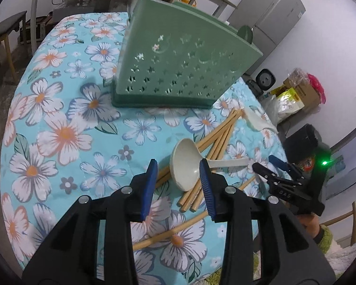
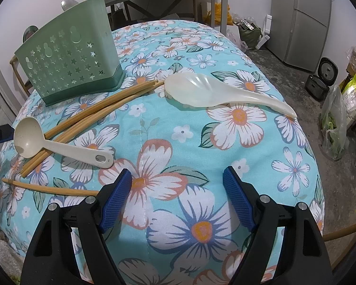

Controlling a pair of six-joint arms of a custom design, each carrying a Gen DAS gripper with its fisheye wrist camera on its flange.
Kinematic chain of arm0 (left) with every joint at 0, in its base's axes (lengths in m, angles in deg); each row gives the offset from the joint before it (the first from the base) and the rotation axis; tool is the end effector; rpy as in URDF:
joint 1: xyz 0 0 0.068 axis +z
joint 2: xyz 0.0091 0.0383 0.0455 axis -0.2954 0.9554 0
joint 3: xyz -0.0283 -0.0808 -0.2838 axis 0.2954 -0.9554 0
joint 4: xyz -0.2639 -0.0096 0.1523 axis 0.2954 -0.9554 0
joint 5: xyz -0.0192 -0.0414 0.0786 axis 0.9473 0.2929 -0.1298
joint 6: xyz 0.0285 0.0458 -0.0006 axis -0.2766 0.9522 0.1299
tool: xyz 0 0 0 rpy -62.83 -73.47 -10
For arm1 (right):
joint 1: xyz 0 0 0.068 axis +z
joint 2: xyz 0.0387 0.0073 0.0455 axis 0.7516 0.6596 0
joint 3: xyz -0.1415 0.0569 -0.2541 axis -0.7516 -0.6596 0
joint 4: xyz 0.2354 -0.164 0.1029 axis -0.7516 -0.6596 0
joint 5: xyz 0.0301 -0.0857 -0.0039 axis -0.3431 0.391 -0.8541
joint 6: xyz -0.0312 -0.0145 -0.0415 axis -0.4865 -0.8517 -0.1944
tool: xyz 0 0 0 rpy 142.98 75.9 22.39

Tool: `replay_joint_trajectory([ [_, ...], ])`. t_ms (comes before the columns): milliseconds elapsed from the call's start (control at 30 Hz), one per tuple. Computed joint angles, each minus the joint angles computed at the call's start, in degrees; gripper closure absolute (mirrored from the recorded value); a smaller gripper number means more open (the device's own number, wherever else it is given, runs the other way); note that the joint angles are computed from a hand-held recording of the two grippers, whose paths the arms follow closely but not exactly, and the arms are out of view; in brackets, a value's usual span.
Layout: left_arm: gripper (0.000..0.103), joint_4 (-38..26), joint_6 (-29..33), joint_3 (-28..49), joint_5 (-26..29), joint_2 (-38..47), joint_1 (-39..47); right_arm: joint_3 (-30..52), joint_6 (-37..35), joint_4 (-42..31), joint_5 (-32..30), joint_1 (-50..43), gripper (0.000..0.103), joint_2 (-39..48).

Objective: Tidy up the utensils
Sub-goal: 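Lift the ladle with the left tool while the right tool approaches the white rice paddle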

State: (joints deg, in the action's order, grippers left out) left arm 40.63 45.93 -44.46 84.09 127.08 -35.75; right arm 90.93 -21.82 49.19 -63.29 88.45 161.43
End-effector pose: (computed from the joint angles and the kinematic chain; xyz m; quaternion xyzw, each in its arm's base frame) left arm 0.1624 -0.0557 0.1302 -0.1431 0.9236 -0.1768 0.3085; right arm 0.2516 0.2051 0.0825 -0.1795 0.9295 0.1153 0.3010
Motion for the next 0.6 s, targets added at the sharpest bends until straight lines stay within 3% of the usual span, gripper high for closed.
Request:
replay_joint_trajectory([
  [167, 0.074, 3.02, -0.35, 1.15, -4.95, 5.76, -3.31, -0.18, -0.08, 0.56, -0.05, -0.09, 0.025, 0.13],
  [333, 0.093, 4.69, -0.28, 1.65, -6.89, 8.80, -4.14, -0.91, -0.34, 0.80, 0.24, 0.13, 0.029, -0.64],
  [400, 0.099, 4.72, -0.29, 1.71, -7.70, 9.07, -4.43, -1.18, -1.12, 0.67, 0.55, -0.06, 0.036, -1.36],
  [600, 0.100, 1.48, 0.22, 2.09, -9.57, 5.03, -4.86, -0.41, -5.45, 0.86, 2.66, -0.96, 0.047, -3.47],
])
